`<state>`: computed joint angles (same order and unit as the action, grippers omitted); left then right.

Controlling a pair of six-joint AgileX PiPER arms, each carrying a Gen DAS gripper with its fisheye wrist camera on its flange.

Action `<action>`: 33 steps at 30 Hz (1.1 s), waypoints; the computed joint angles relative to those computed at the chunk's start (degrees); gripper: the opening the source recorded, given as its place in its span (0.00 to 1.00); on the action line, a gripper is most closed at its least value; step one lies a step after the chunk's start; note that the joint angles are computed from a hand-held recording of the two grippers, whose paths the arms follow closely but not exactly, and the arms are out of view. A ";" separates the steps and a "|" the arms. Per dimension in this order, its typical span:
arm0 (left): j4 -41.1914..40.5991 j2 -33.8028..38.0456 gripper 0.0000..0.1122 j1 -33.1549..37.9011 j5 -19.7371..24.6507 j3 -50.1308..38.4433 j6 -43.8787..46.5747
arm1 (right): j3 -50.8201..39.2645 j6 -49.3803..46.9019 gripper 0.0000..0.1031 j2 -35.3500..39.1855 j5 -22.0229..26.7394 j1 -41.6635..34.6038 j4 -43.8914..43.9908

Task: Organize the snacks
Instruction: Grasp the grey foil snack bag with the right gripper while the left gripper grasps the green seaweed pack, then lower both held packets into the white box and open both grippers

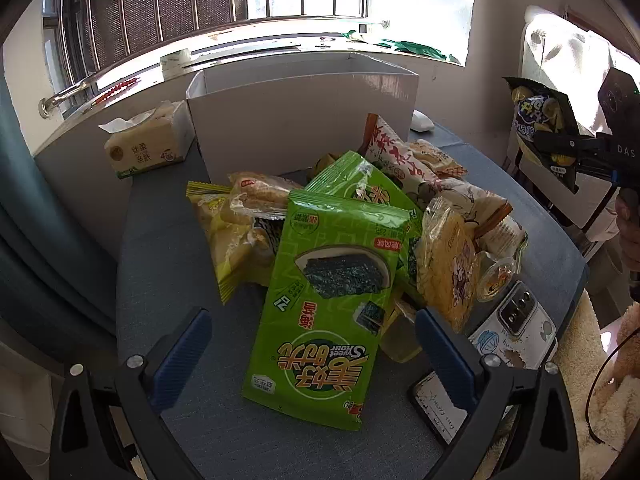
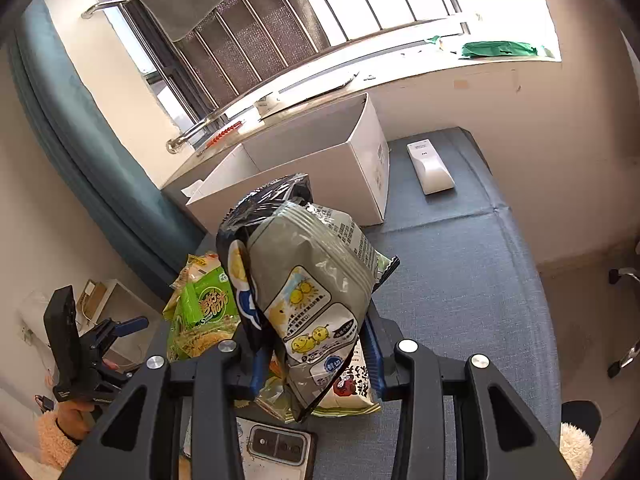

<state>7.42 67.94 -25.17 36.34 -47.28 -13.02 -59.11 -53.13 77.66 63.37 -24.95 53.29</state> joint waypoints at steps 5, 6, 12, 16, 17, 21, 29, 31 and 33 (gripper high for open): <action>-6.39 4.46 0.91 2.92 -2.33 0.53 7.51 | 1.42 -1.04 0.41 -2.61 2.28 -1.65 0.03; -10.02 4.59 0.91 4.77 -2.59 0.71 10.44 | 1.58 -0.99 0.41 -2.86 2.39 -1.70 -0.04; -20.87 5.03 0.66 11.24 -2.18 1.75 18.73 | 2.48 -0.98 0.41 -3.13 2.23 -0.73 -0.63; -21.75 -0.84 0.65 11.92 -0.95 4.00 18.60 | 2.81 -0.85 0.41 -3.79 1.99 0.27 -0.89; -21.38 -2.76 0.65 11.76 -0.39 4.24 17.77 | 2.80 -0.76 0.41 -4.08 1.90 0.51 -0.87; -25.64 -10.23 0.65 13.89 1.61 3.12 19.35 | 1.94 -0.03 0.41 -4.47 1.46 1.81 0.33; -35.05 -0.79 0.65 19.30 0.40 -14.55 22.29 | -11.80 8.45 0.41 3.09 -3.95 13.13 -0.38; -30.60 6.47 0.65 18.07 0.75 -23.08 17.18 | -19.15 14.72 0.41 7.37 -5.72 17.21 -4.23; -27.38 14.42 0.65 17.95 2.87 -33.23 12.92 | -27.73 19.34 0.41 13.36 -6.22 20.14 -6.92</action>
